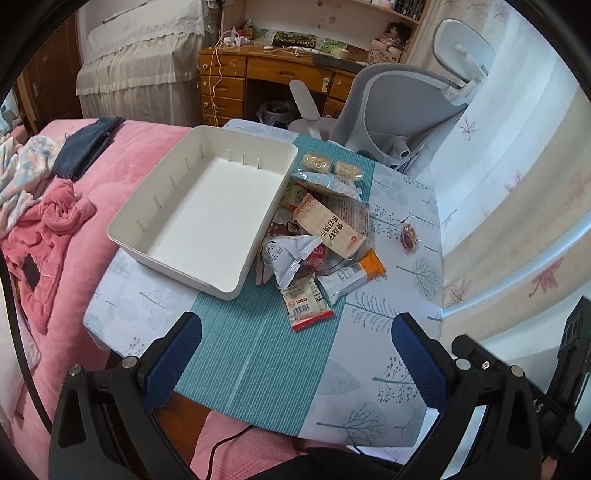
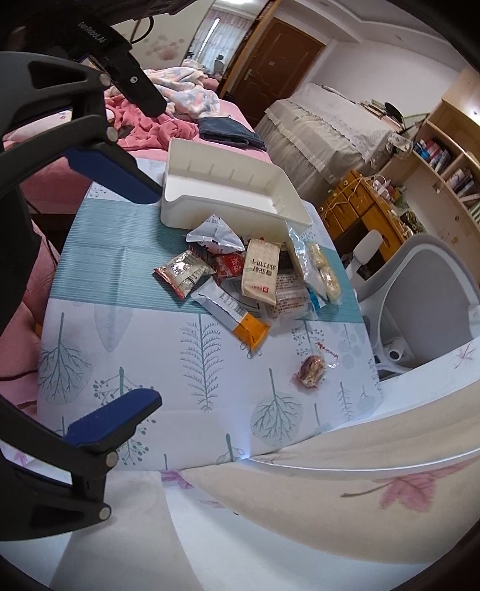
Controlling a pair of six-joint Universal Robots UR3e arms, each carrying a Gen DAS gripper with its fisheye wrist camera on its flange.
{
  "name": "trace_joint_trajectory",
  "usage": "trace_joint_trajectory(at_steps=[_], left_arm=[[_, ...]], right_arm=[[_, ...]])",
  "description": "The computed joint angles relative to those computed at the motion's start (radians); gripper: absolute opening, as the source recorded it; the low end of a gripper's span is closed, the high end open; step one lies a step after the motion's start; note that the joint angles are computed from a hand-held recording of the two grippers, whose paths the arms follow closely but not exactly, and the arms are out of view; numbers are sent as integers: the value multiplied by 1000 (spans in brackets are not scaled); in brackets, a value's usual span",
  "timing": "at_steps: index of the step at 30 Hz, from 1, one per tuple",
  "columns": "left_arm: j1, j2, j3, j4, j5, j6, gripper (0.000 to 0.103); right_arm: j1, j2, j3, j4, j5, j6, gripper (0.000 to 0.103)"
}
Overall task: Organize snacks
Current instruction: 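Move both tools toward the snack pile beside the white tray, then grasp the white chip bag with the left gripper while the right grasps the orange bar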
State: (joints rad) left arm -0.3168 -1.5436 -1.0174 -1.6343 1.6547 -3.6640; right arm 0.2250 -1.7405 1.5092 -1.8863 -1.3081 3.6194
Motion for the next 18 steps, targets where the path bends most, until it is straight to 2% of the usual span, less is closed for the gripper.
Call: trace_joint_trajectory(at_steps=[2,9,14,18], left_arm=[[34,-7,-15,17,-39,1,102],[128,-127,27,21,-145,-54,102],[183,-254,82,-1,-233,-143,99],[208,-346,97,-5,-278,-228,99]], right_arm=[[-5,24,-2,2,10,12,93],[-8,115,-23,-11,21,72,93],[-11,228,-71,-17,23,108,85],[-6,330,-122,-24,14,115,85]])
